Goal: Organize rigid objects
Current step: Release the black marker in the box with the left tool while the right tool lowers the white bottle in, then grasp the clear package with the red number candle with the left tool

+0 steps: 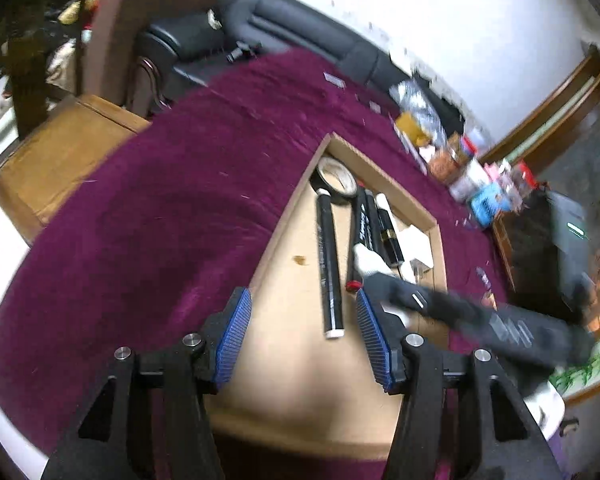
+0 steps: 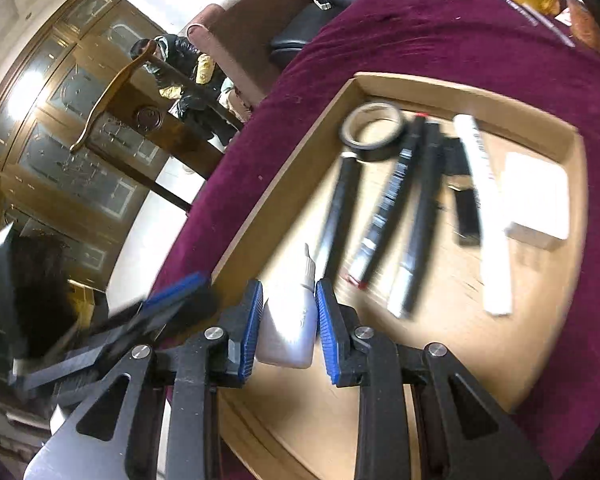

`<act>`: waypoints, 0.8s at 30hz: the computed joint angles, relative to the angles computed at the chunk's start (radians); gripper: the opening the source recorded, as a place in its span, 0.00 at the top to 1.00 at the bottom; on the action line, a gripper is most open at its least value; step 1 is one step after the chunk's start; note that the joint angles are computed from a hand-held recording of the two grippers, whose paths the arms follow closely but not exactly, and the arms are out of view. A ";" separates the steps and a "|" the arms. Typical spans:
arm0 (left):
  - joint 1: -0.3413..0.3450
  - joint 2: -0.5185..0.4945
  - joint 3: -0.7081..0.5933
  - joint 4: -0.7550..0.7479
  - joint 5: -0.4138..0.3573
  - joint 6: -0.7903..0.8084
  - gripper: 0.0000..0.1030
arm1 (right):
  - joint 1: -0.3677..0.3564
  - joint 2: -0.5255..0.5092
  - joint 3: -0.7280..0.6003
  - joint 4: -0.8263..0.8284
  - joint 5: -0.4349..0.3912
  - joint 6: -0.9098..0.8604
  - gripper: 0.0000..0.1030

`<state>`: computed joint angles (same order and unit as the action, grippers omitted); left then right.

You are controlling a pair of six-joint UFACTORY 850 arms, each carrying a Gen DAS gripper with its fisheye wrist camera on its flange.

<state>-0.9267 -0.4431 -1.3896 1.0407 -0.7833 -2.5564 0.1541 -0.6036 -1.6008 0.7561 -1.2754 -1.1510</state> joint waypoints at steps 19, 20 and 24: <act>-0.087 0.009 0.003 0.017 -0.190 -0.032 0.43 | -0.007 0.014 -0.002 0.101 0.164 -0.012 0.70; -0.087 -0.004 -0.022 0.009 -0.196 0.002 0.43 | -0.026 0.033 0.013 0.126 0.181 -0.062 0.70; -0.077 -0.061 -0.114 -0.008 -0.161 0.111 0.43 | -0.134 0.132 0.110 0.297 0.325 -0.351 0.66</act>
